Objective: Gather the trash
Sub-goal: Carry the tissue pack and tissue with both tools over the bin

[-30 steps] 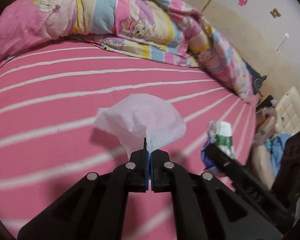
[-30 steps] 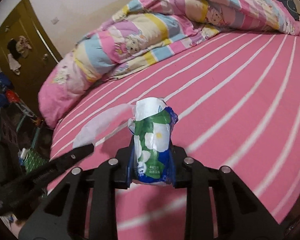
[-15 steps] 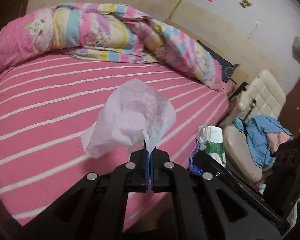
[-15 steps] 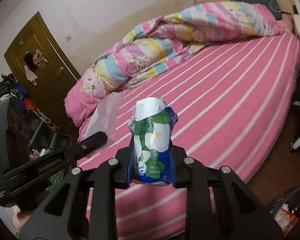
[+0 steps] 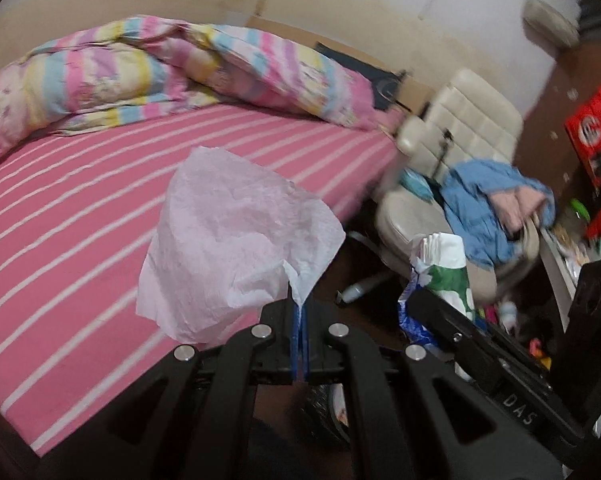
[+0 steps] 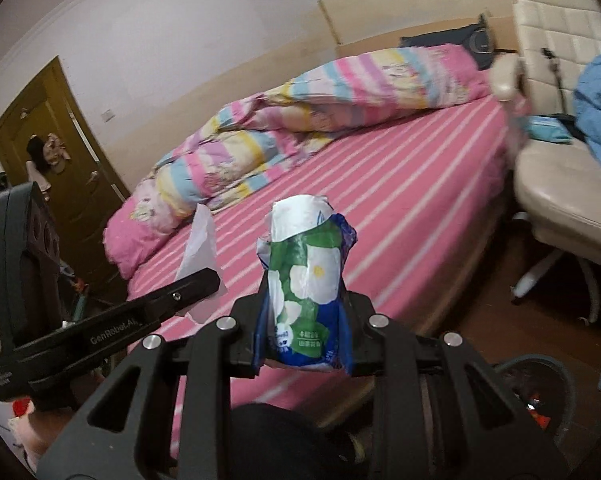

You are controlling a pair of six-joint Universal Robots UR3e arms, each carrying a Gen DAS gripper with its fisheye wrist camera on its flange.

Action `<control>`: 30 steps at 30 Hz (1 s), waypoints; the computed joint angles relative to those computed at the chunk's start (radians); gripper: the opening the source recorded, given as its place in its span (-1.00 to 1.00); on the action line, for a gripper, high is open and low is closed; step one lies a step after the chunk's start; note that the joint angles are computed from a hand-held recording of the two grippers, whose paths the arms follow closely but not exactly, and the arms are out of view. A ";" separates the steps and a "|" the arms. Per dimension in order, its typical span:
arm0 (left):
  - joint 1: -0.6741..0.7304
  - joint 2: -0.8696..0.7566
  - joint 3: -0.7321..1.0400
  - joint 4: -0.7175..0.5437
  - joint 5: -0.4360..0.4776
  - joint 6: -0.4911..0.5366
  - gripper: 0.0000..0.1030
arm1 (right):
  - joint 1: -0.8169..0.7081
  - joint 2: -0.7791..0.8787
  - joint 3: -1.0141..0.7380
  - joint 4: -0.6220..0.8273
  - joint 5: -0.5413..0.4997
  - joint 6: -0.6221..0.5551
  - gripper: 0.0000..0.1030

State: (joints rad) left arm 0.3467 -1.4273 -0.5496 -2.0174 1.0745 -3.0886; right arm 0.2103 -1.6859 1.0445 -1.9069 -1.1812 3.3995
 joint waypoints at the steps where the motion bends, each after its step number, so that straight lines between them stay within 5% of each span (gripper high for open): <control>1: -0.053 -0.008 -0.016 0.036 0.030 -0.027 -0.99 | -0.029 -0.032 0.030 0.015 0.009 -0.015 -0.45; 7: -0.380 -0.098 -0.190 0.301 0.166 -0.170 -0.99 | -0.346 -0.273 0.232 0.183 0.149 -0.184 -0.45; 14: -0.551 -0.187 -0.353 0.447 0.142 -0.204 -0.99 | -0.693 -0.473 0.384 0.446 0.259 -0.451 -0.45; 24: -0.691 -0.352 -0.472 0.528 0.048 -0.243 -0.99 | -1.100 -0.669 0.588 0.791 0.235 -0.877 -0.45; 30: -0.758 -0.498 -0.402 0.511 0.043 -0.225 -0.99 | -1.156 -0.698 0.740 0.746 0.168 -0.913 -0.44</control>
State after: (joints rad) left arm -0.4114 -1.9248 -0.9517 -1.5067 1.1177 -3.3135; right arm -0.9459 -2.3839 1.7841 -1.1611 -1.0131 2.4869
